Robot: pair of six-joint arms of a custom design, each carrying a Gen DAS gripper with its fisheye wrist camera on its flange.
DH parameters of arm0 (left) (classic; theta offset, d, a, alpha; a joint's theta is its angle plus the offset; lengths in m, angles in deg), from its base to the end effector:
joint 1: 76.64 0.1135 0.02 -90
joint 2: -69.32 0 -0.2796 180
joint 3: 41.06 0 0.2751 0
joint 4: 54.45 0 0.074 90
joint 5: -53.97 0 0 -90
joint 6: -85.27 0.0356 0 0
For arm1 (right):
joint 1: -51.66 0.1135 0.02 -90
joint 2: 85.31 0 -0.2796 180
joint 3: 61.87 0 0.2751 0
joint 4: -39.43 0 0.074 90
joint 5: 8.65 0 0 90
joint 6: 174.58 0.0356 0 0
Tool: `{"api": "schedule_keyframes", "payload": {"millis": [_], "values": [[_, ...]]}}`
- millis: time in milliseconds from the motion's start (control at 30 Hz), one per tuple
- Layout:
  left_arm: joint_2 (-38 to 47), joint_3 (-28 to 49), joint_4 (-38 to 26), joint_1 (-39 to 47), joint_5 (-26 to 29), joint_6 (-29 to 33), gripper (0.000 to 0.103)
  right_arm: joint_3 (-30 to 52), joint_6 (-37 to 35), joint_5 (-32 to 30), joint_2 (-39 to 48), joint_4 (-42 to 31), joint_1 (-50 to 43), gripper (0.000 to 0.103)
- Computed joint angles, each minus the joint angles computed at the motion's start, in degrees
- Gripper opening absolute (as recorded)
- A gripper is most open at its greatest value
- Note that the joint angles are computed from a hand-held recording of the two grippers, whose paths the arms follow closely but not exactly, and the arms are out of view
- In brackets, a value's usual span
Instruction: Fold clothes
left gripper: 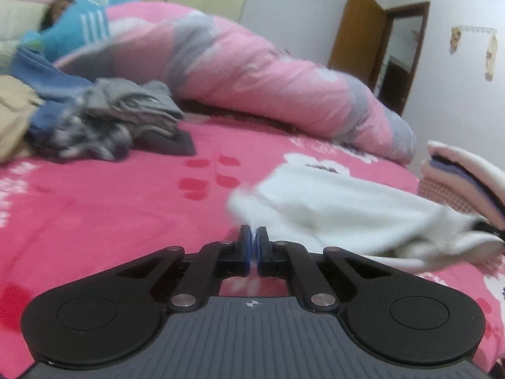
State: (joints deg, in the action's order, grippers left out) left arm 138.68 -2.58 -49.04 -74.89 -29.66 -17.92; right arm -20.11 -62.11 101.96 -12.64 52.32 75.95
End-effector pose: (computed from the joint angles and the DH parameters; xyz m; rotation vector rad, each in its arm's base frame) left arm 0.2563 0.0039 0.1869 -0.1922 2.0113 -0.2389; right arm 0.2556 0.1016 0.2059 0.2154 1.8582 0.2250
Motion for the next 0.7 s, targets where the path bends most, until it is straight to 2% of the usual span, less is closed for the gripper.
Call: {"api": "schedule_keyframes", "payload": {"millis": [133, 300, 367, 433, 467, 500, 533, 633, 700], "values": [[-8.6, -3.6, -6.4, 5.0, 2.9, 1.2, 0.001, -5.9, 5.7, 2.9, -11.8, -8.3, 0.6, 0.000], [-12.0, -5.0, -15.1, 8.8, 6.6, 4.6, 0.003, -10.3, 13.6, -2.7, -17.9, -20.6, -4.3, 0.001], [-13.7, -5.3, -17.0, 8.5, 5.6, 5.7, 0.003, -12.2, 15.9, -3.8, -20.1, -23.5, -5.6, 0.001], [-16.0, -5.8, -17.4, 8.2, 3.7, 6.2, 0.005, -13.9, 15.9, -3.1, -24.2, -25.6, -5.6, 0.007], [-17.1, -6.0, -17.6, 8.0, 2.8, 6.5, 0.010, -14.9, 15.4, -2.4, -26.9, -26.4, -5.3, 0.011], [-18.0, -6.0, -17.9, 8.2, 2.5, 6.5, 0.019, -15.7, 14.5, -0.9, -29.8, -27.2, -4.7, 0.021], [-18.8, -6.1, -18.1, 8.4, 2.3, 6.4, 0.022, -15.8, 13.9, 0.9, -31.7, -27.8, -3.9, 0.032], [-20.8, -6.3, -19.1, 7.3, 0.6, 6.2, 0.032, -16.4, 12.1, 10.5, -36.1, -29.2, 0.4, 0.040], [-20.4, -6.7, -18.4, 5.7, 0.8, 5.8, 0.042, -17.0, 10.3, 13.5, -39.6, -30.5, 1.8, 0.041]]}}
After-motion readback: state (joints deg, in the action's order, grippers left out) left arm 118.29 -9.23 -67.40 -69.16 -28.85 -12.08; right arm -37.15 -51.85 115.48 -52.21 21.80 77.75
